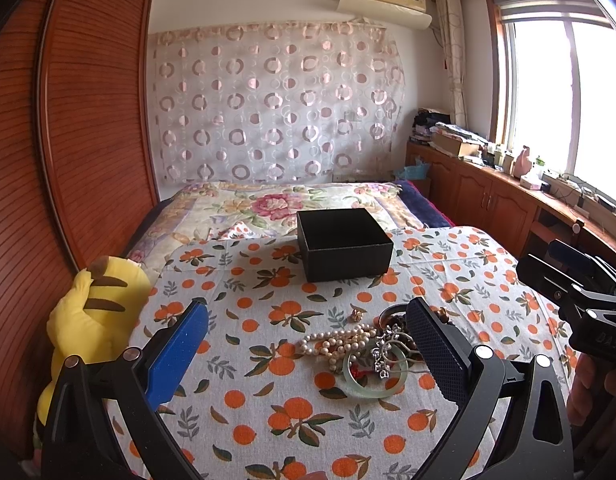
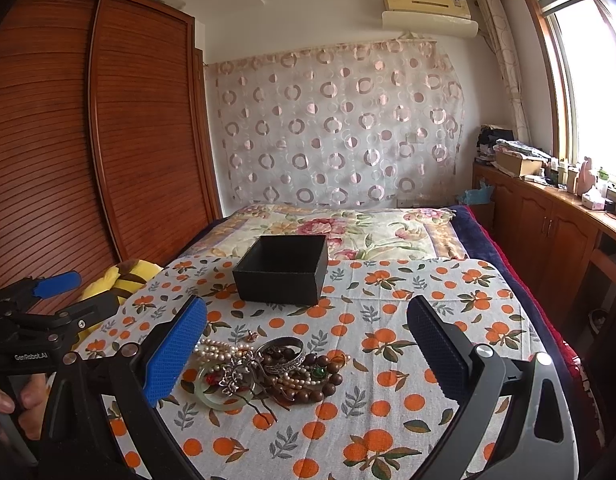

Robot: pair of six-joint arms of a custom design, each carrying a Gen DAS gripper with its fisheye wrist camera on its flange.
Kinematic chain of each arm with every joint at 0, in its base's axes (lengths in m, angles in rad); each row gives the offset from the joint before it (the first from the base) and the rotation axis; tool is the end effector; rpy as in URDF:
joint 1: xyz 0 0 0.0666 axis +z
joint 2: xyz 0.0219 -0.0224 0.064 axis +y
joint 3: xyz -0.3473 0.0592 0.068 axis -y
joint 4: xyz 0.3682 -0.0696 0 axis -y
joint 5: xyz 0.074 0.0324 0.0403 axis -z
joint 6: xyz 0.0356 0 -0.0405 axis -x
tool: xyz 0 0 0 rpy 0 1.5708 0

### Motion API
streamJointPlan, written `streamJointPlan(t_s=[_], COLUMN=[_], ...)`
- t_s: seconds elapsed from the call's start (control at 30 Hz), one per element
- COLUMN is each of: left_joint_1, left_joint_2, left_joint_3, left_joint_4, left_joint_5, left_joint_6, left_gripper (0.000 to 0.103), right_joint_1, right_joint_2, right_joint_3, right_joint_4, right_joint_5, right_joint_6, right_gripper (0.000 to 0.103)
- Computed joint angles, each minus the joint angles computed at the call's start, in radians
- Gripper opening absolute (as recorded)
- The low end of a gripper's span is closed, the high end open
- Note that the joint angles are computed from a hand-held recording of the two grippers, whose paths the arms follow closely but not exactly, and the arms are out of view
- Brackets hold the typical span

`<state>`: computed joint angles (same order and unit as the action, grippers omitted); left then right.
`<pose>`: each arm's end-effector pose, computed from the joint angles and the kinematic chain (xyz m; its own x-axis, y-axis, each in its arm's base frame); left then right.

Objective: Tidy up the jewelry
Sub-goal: 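Close the left tool on the pearl necklace while the right tool grasps the silver bangle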

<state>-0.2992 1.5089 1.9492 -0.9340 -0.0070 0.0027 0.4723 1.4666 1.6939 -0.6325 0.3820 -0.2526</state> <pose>0.4756 -0.1469 0.5863 -0.4536 0.1371 -0.8806 0.2876 0.9577 0.0009 0.4608 0.2200 0.5237 -0.3692 0.0718 -0.9266 -0.0256 0.9958 0.0874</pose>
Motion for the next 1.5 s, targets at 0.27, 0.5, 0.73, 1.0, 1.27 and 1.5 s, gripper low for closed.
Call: streamJointPlan(t_s=[0.27, 0.5, 0.73, 1.0, 1.27, 1.5], left_joint_1=[0.012, 0.04, 0.061, 0.073, 0.071, 0.07], left_joint_2=[0.021, 0.048, 0.099, 0.178, 0.319, 0.432], left_joint_3=[-0.025, -0.04, -0.01, 0.081, 0.281, 0.44], left_joint_4=[-0.027, -0.045, -0.089, -0.171, -0.313, -0.418], left_joint_5=[0.027, 0.058, 0.115, 0.19, 0.214, 0.225], left_joint_6=[0.002, 0.0, -0.041, -0.06, -0.1, -0.131], left_gripper=[0.096, 0.096, 0.096, 0.079, 0.057, 0.033], right_joint_1=[-0.011, -0.018, -0.028, -0.036, -0.053, -0.077], right_joint_2=[0.025, 0.062, 0.074, 0.092, 0.112, 0.144], right_joint_3=[0.009, 0.015, -0.01, -0.011, 0.013, 0.066], right_joint_4=[-0.026, -0.048, -0.053, -0.085, -0.122, -0.162], right_joint_5=[-0.05, -0.103, -0.14, -0.168, -0.209, -0.237], right_joint_6=[-0.02, -0.014, -0.002, 0.02, 0.026, 0.048], right_gripper=[0.101, 0.1, 0.099, 0.097, 0.087, 0.076])
